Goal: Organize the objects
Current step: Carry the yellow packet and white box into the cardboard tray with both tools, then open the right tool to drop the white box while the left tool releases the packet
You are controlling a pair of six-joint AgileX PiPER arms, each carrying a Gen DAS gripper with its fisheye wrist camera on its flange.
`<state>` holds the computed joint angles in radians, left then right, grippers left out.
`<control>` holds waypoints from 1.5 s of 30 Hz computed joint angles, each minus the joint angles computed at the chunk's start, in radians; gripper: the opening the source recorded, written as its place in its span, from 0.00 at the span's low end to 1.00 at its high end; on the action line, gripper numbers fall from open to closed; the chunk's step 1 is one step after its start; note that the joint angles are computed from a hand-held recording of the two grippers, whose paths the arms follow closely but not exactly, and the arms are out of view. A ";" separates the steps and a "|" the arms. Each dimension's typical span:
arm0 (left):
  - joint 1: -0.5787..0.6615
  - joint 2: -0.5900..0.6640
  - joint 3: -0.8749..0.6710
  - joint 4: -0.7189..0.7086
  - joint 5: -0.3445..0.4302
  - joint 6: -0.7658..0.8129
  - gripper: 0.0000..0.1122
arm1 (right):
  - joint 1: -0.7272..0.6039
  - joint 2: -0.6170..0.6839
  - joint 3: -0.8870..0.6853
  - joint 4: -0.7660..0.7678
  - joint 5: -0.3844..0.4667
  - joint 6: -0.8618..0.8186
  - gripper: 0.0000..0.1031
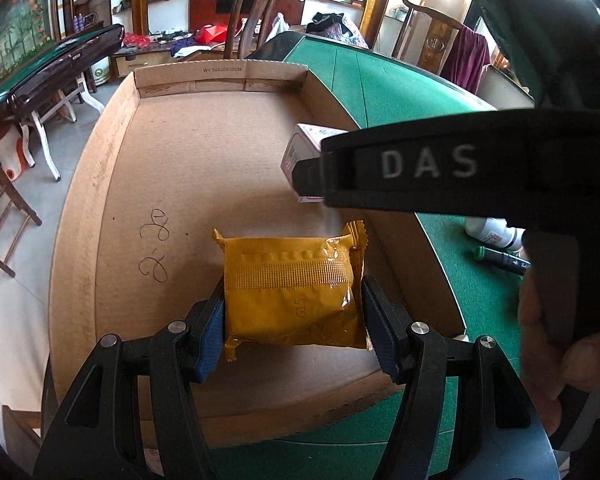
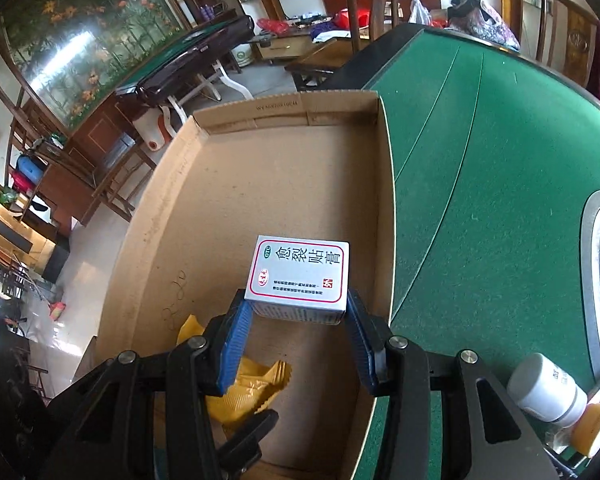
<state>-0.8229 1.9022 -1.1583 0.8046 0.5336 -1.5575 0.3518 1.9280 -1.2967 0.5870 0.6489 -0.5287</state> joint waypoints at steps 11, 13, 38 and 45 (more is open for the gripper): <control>-0.009 0.024 -0.033 0.002 0.037 0.005 0.58 | -0.002 -0.017 0.026 0.001 0.004 -0.006 0.47; -0.013 0.027 -0.039 -0.005 0.047 0.013 0.58 | -0.002 -0.016 0.025 0.001 0.012 -0.009 0.47; -0.110 -0.060 -0.036 0.095 0.207 -0.127 0.61 | -0.286 -0.368 0.387 0.405 0.081 -0.508 0.54; -0.113 -0.032 -0.106 0.065 0.243 -0.089 0.61 | -0.593 -0.446 0.443 0.442 0.269 -0.671 0.54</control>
<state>-0.9361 1.8702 -1.2647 0.8699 0.7768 -1.6461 -0.2409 1.4819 -0.8532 1.0287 0.9175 -1.1998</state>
